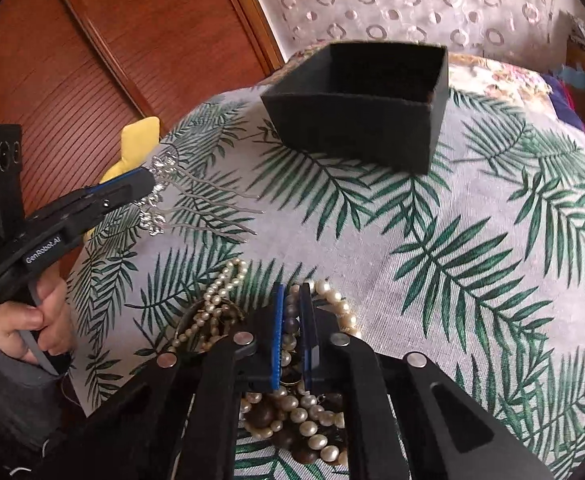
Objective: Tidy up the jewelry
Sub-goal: 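Grasp a pearl necklace with the right tool, then carry the hairpin into the box with the left tool while the right lowers the pearls in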
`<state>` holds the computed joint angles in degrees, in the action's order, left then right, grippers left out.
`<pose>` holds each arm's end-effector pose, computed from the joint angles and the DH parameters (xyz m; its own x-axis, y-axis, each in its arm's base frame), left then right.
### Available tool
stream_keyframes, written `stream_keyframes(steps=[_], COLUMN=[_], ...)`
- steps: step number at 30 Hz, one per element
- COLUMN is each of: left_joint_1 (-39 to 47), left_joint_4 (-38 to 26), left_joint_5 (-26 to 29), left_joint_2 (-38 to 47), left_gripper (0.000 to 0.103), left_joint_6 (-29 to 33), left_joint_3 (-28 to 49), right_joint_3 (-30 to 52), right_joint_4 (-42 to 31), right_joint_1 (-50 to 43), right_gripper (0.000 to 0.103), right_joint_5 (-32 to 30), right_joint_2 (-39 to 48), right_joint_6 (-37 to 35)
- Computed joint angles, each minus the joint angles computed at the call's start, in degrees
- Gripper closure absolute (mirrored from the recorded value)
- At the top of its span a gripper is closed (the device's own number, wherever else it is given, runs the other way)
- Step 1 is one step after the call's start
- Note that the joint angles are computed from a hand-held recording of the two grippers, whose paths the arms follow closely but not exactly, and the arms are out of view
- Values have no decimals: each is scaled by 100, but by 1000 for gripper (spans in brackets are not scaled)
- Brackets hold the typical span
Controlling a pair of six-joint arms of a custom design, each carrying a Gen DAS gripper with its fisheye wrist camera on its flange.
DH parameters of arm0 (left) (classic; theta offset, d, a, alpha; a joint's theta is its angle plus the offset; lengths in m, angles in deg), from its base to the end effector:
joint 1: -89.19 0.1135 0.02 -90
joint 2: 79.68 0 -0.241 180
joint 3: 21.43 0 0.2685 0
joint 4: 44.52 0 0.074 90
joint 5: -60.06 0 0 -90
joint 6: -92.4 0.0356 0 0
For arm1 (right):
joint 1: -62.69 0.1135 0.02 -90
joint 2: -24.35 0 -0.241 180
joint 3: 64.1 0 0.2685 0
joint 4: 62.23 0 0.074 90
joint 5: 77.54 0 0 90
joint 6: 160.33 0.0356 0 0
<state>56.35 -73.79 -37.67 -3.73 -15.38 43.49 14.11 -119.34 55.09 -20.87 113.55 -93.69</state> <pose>0.2617 -0.1632 0.2252 -0.6552 0.0628 -0.7528 0.2637 0.9529 -0.1500 0.3187 -0.0228 0.2070 -0.8076 -0.2265 -0.5446 -0.4497 0.8338 0.3201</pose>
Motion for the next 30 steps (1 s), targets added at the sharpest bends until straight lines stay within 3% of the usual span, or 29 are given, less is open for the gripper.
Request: stream_keyframes(steps=[13, 30], left_joint_1=[-183, -183], left_joint_4=[8, -296], left_joint_5=[-69, -169], left_joint_2=[-392, -150], left_gripper=[96, 95], left_joint_6=[136, 371], left_joint_3=[-36, 944], right_joint_3=[2, 1863], right_joint_4=[20, -265], right_joint_1=[-347, -518], right_gripper=[94, 94], right_joint_5=[-352, -508], right_joint_2=[-1633, -1135], right_joint_6=[-170, -77])
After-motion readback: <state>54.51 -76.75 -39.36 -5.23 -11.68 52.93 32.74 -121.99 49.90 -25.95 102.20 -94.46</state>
